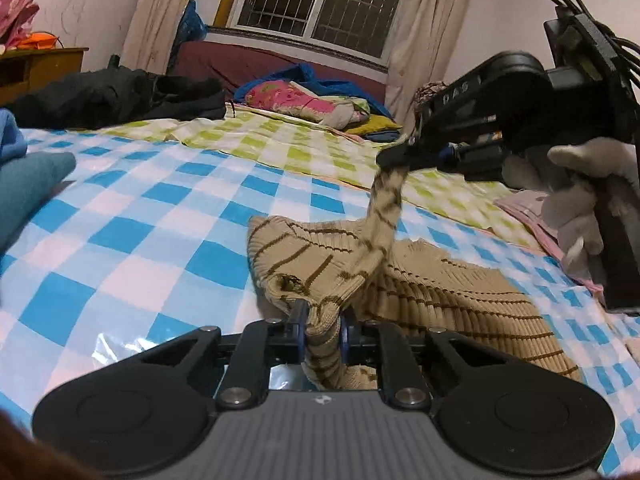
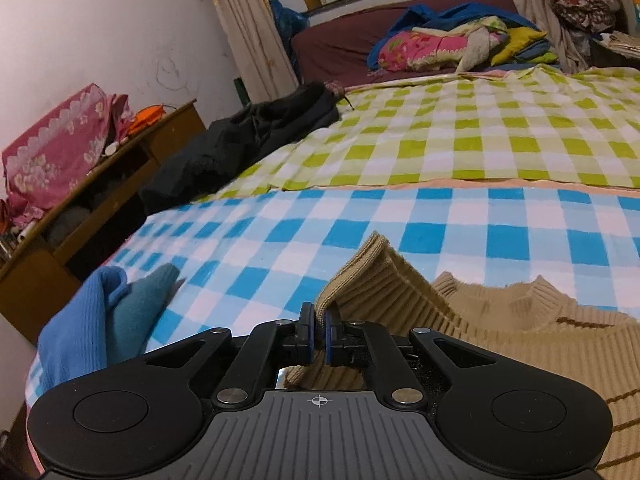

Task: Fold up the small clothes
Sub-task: 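Lift the gripped collar edge with the right tool and fold it over the sweater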

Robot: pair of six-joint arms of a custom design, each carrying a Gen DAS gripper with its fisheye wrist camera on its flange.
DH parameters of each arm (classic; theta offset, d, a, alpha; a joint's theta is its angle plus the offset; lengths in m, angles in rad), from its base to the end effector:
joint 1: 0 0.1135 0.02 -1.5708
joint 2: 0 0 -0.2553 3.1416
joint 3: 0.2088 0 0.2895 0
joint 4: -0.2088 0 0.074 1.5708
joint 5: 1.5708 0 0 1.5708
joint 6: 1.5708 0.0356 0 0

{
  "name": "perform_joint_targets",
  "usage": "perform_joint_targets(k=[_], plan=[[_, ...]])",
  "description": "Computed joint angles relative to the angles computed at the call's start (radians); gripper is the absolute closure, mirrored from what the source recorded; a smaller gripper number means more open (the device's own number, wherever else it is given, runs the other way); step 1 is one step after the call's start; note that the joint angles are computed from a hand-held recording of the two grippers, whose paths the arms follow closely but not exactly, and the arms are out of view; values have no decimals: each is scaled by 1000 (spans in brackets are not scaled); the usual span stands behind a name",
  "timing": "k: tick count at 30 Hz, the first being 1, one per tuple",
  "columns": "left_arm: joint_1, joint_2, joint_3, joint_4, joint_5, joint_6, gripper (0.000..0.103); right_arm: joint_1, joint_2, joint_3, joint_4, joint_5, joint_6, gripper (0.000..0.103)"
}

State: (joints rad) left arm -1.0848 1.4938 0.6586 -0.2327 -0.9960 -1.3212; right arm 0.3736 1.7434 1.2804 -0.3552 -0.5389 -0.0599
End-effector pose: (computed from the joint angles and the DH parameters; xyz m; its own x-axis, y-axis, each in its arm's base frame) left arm 0.1572 -0.2335 0.1165 -0.3838 -0.4013 -0.8317 -0.3245 0.9018 -0.2854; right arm 0.3802 0.1687 0.2159 -0.6400 -0.3061 -0.7047 -0.6794 0.6539 0.3330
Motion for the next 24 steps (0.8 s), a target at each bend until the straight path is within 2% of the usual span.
perform_joint_targets(k=[2,5,8,12,17,18,20,24], plan=[[2,17,4,-30,18,-54,81,8,3,-10,-4,20,-9,92],[7,39,-10,-80,67,-162,81,53,29,-23,10,62,-23,92],[-2,30,-54,-66,88,-219,81,108,72,-17,48,112,7,95],[-10,30,-86,-11,89,-208,81,192,168,61,55,189,53,95],[-3,-18,-153,84,115,-184,81,245,244,133,44,257,72,90],[2,-32,-168,103,122,-180,81,248,248,141,37,267,73,87],[6,-52,-188,127,133,-179,81,252,251,159,9,289,72,71],[-1,-54,-192,132,131,-177,79,261,229,160,-11,334,57,66]])
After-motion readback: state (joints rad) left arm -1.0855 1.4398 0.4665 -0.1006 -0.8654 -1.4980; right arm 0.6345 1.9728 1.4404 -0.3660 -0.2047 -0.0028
